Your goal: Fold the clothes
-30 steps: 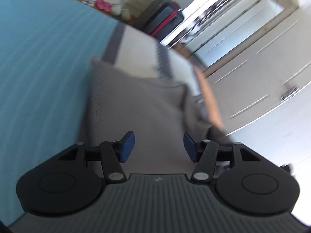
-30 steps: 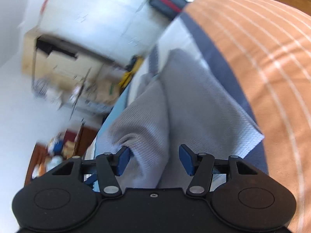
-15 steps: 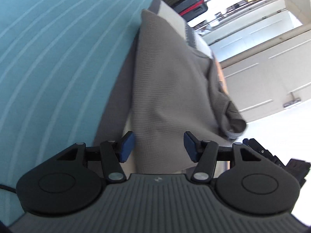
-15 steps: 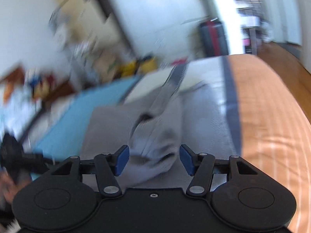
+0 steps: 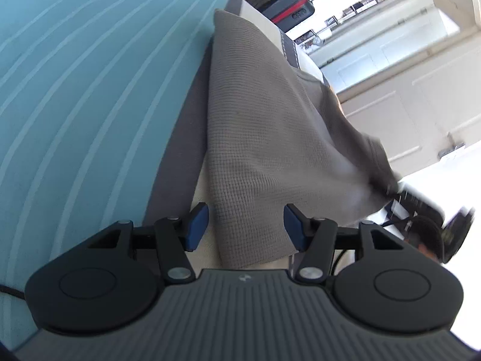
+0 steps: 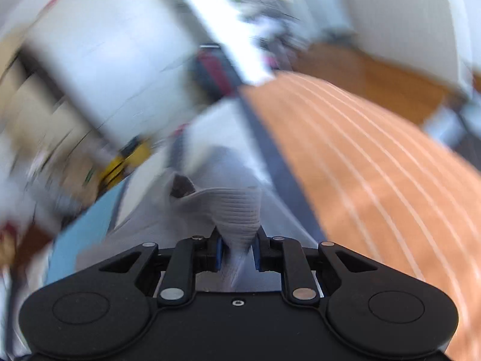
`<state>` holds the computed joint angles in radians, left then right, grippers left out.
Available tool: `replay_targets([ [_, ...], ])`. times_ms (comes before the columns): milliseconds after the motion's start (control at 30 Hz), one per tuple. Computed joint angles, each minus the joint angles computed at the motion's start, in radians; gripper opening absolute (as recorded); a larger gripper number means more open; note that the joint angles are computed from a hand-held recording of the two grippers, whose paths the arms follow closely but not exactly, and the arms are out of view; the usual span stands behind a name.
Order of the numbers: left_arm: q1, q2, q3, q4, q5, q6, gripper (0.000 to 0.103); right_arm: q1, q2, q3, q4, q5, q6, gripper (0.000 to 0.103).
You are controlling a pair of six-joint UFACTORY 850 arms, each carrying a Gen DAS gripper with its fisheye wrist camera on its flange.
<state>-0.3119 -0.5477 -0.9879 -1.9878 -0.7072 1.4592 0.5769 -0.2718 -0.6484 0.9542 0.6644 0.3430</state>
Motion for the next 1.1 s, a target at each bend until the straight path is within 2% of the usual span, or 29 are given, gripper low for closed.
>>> replay_targets([
  [100, 0.025, -0.016, 0.007, -0.023, -0.058, -0.012, 0.055, 0.011, 0.005, 0.024, 0.038, -0.027, -0.024, 0.028],
  [200, 0.041, -0.012, 0.020, -0.021, -0.087, 0.008, 0.055, 0.019, 0.008, 0.044, -0.012, -0.009, 0.028, 0.032],
  [300, 0.048, -0.009, 0.025, -0.003, -0.130, 0.037, 0.055, 0.012, 0.014, 0.079, -0.160, 0.050, 0.187, 0.052],
  [333, 0.039, -0.021, 0.013, 0.000, -0.146, 0.042, 0.055, 0.007, 0.005, 0.079, -0.191, 0.065, 0.217, 0.054],
  [400, 0.020, -0.039, -0.011, 0.026, -0.169, 0.037, 0.056, -0.004, -0.012, 0.078, -0.249, 0.098, 0.269, 0.067],
  [467, -0.002, -0.057, -0.038, 0.044, -0.144, 0.026, 0.058, -0.014, -0.038, 0.065, -0.258, 0.110, 0.291, 0.070],
  [533, -0.019, -0.073, -0.065, 0.051, -0.127, 0.026, 0.055, -0.028, -0.082, 0.042, -0.265, 0.137, 0.328, 0.070],
  [567, -0.029, -0.072, -0.075, 0.047, -0.102, 0.029, 0.040, -0.032, -0.102, 0.031, -0.262, 0.158, 0.333, 0.070],
  [600, -0.042, -0.070, -0.092, 0.047, -0.057, 0.038, 0.023, -0.038, -0.104, 0.020, -0.257, 0.156, 0.296, 0.064],
  [633, -0.056, -0.059, -0.102, 0.064, 0.004, 0.048, 0.004, -0.041, -0.104, 0.005, -0.236, 0.150, 0.239, 0.052],
  [667, -0.071, -0.044, -0.106, 0.082, 0.070, 0.053, 0.004, -0.046, -0.105, -0.008, -0.220, 0.146, 0.189, 0.016],
  [700, -0.081, -0.030, -0.101, 0.086, 0.110, 0.059, 0.004, -0.053, -0.089, -0.007, -0.240, 0.139, 0.180, 0.014],
  [733, -0.086, -0.014, -0.090, 0.079, 0.131, 0.070, 0.004, -0.050, -0.061, 0.013, -0.255, 0.166, 0.214, 0.014],
  [800, -0.083, 0.013, -0.058, 0.073, 0.139, 0.073, 0.004, -0.043, -0.006, 0.055, -0.290, 0.221, 0.287, 0.012],
  [833, -0.079, 0.022, -0.049, 0.098, 0.154, 0.051, 0.003, -0.034, 0.013, 0.066, -0.264, 0.202, 0.271, 0.012],
  [900, -0.079, 0.032, -0.038, 0.161, 0.203, 0.000, 0.002, -0.007, 0.059, 0.074, -0.145, 0.142, 0.160, 0.012],
  [1000, -0.044, 0.026, -0.023, 0.188, 0.131, -0.034, 0.000, -0.030, -0.003, 0.017, 0.038, -0.015, -0.142, 0.012],
  [1033, -0.030, 0.023, -0.020, 0.199, 0.099, -0.055, 0.001, -0.051, -0.020, 0.005, 0.054, -0.077, -0.192, 0.014],
  [1100, -0.024, 0.037, -0.010, 0.193, 0.111, -0.038, 0.001, -0.075, 0.008, 0.030, 0.016, -0.104, -0.168, 0.025],
])
